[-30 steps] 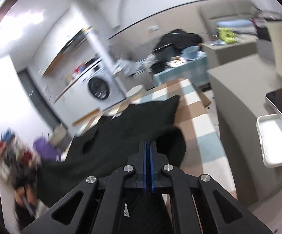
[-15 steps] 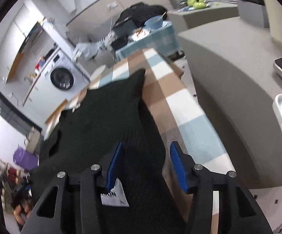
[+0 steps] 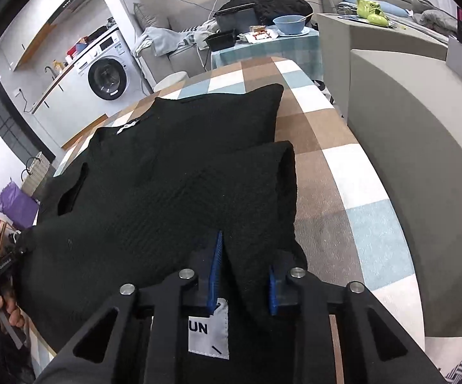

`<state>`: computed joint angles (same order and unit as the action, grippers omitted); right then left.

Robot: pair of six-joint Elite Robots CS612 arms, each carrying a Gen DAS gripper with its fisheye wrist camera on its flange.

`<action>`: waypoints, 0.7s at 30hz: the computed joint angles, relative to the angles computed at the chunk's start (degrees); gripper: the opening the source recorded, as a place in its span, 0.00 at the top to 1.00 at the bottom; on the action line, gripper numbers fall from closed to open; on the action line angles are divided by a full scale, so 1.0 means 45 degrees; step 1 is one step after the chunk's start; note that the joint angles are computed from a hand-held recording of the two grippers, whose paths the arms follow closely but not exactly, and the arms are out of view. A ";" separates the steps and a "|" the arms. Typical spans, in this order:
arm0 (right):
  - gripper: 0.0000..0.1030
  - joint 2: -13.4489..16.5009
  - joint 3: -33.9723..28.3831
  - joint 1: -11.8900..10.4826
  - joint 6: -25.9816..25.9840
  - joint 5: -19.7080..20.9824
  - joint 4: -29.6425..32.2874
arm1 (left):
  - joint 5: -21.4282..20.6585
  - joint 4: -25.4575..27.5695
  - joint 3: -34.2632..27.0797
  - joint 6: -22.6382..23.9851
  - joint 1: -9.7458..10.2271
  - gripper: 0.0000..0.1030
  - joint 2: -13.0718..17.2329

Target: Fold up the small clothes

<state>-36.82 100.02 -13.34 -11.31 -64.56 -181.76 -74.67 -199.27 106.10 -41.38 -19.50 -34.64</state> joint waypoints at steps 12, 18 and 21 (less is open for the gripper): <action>0.80 -0.0689 0.1605 -0.0581 -0.0729 0.0803 -0.0054 | 0.0410 -0.1677 0.1857 -0.0398 -0.0493 0.83 -0.0366; 0.74 -0.0949 0.1923 -0.0722 -0.0895 0.0696 -0.0474 | 0.0695 -0.2342 0.2313 -0.1405 -0.0452 0.78 -0.0479; 0.66 -0.1043 0.2065 -0.0908 -0.0625 0.1134 -0.0816 | 0.1106 -0.2505 0.2539 -0.1543 -0.0541 0.78 -0.0592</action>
